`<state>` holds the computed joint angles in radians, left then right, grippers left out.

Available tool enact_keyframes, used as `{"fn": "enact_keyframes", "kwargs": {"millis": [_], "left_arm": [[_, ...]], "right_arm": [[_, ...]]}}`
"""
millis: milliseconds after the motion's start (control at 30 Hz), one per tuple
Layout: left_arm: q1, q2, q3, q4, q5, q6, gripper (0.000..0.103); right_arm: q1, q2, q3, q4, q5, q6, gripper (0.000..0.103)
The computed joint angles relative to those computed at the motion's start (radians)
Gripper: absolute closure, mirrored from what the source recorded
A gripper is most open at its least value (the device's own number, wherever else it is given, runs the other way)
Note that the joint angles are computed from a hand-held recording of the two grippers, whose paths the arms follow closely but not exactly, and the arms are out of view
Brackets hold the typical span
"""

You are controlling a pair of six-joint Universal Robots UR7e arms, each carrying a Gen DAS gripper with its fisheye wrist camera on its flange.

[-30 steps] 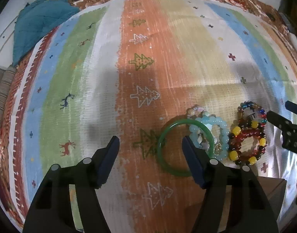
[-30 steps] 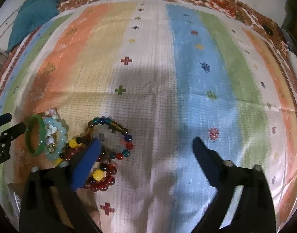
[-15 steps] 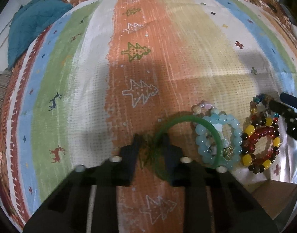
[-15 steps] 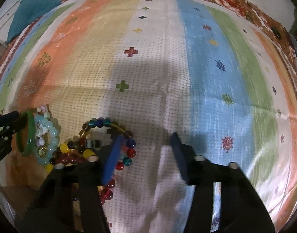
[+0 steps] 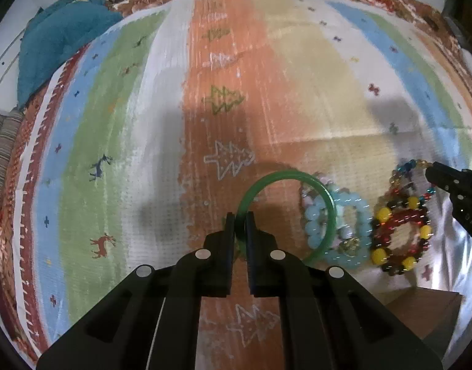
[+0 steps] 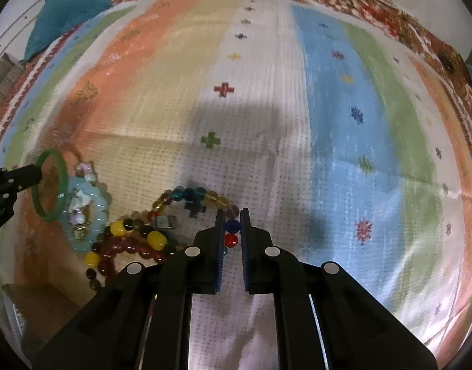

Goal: Organize jewelry
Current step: 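Lift the green bangle with the left tool while the right lifts the multicolour bracelet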

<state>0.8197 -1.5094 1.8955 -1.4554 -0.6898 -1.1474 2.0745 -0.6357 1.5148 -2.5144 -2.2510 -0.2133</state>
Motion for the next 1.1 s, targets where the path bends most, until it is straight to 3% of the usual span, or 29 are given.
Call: {"fn": "enact_keyframes", "kwargs": {"millis": [300, 833, 1100], "left_arm": [[-0.060, -0.007, -0.007, 0.026, 0.013, -0.032, 0.097], [-0.148, -0.010, -0.017, 0.096, 0.018, -0.087, 0.096], [-0.200, -0.043, -0.010, 0.134, 0.018, -0.141, 0.096]], "right_arm": [[0.021, -0.055, 0.035, -0.057, 0.017, -0.038, 0.093], [0.051, -0.119, 0.086, -0.055, 0.043, -0.009, 0.093], [0.091, -0.164, 0.137, -0.118, 0.068, -0.020, 0.093]]}}
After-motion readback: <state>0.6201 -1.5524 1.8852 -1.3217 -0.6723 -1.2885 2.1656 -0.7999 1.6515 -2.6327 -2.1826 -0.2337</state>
